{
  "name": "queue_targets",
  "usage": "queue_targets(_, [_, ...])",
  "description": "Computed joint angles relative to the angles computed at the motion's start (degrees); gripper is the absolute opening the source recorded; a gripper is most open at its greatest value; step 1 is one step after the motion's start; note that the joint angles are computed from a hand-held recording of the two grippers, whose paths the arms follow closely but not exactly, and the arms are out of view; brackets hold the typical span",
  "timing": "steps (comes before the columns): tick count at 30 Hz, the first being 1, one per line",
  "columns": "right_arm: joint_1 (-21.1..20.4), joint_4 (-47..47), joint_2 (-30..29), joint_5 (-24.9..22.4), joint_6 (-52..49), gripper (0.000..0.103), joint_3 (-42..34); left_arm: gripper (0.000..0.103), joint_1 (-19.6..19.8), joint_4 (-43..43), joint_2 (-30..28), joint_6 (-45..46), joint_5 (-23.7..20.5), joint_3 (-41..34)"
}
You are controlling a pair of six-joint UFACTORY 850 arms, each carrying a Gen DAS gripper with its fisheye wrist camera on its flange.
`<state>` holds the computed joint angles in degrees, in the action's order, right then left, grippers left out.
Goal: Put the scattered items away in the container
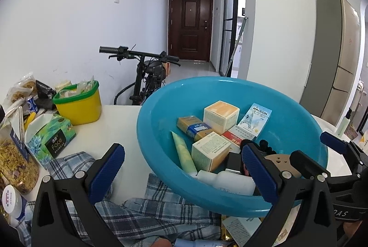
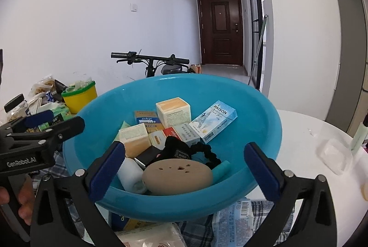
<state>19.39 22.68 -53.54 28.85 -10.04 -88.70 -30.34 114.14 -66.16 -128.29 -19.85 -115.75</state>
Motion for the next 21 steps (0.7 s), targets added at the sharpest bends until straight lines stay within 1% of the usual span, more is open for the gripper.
queue_targets(3, [-0.1,-0.2,-0.1,-0.7,0.2,0.103,-0.3,0.103,-0.2,0.8,0.2,-0.2,-0.5,0.3])
queue_targets(7, [-0.1,-0.5,0.0,-0.6,0.8,0.103,0.0,0.103,-0.1,1.4,0.1,-0.5,0.3,0.1])
queue_targets(13, [-0.2,-0.7,0.1,-0.6,1.1,0.103,0.1,0.103,-0.1,-1.8,-0.4,2.4,1.1,-0.9])
queue_targets(16, [-0.2,-0.6,0.1,-0.4,1.0,0.103,0.2,0.103,-0.2,-3.0,-0.5,3.7,0.7,-1.1])
queue_targets(21, [-0.1,0.3,0.3,-0.1,0.4,0.103,0.4,0.103,-0.1,-2.1,-0.4,2.8,1.0,-0.6])
